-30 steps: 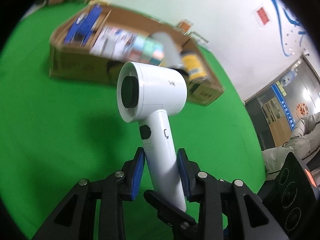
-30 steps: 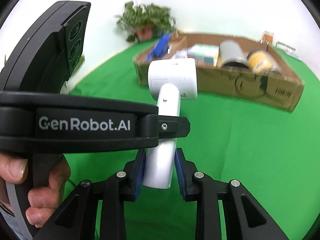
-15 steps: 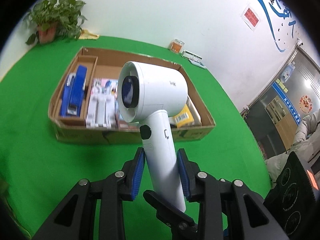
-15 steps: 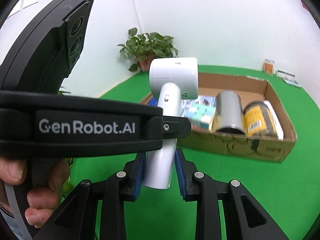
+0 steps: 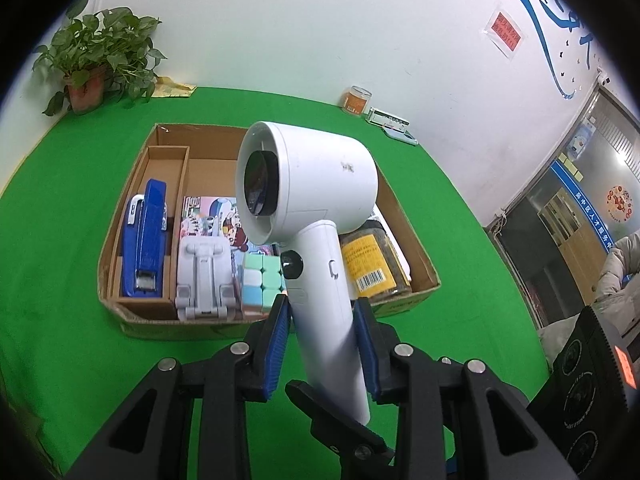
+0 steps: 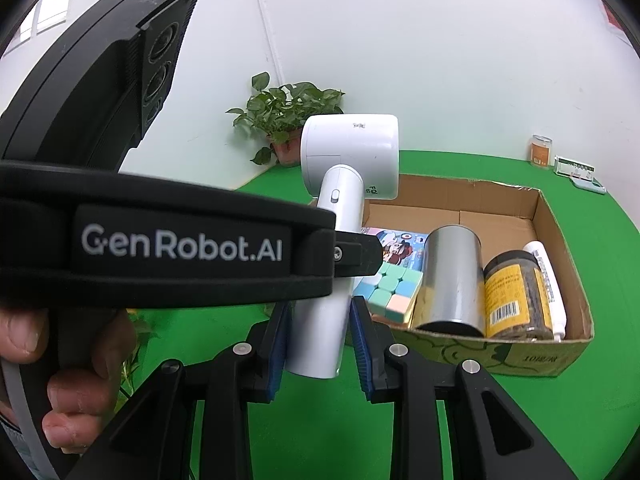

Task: Organize rigid objects
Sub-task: 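Carry the hair dryer with the left tool into the box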

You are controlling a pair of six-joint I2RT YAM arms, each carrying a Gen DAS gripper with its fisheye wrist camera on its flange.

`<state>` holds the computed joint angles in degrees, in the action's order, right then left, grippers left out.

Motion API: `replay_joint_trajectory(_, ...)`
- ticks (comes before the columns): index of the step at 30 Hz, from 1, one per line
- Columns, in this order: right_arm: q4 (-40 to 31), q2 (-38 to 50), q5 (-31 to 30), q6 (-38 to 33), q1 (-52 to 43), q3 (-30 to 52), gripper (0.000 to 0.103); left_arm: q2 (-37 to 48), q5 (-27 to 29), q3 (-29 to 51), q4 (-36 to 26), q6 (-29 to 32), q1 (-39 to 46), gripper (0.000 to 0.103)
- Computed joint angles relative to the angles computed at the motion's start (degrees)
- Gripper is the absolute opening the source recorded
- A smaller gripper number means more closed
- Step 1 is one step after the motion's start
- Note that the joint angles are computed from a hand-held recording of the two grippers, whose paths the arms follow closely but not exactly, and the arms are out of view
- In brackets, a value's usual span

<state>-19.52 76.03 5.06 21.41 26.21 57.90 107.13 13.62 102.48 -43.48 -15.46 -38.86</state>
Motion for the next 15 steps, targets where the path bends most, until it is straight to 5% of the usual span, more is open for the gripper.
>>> replay_joint_trajectory(11, -0.85, 9.34, -3.00, -1.77, -4.85, 8.42, 0.028, 11.02, 3.75, 16.49, -7.80, 2.96, 2.33, 0.031)
replay_joint_trajectory(15, -1.87, 14.65, -4.81, -1.79, -7.53, 12.28, 0.028, 19.72, 7.04, 28.68, -14.05, 4.99, 3.56, 0.031)
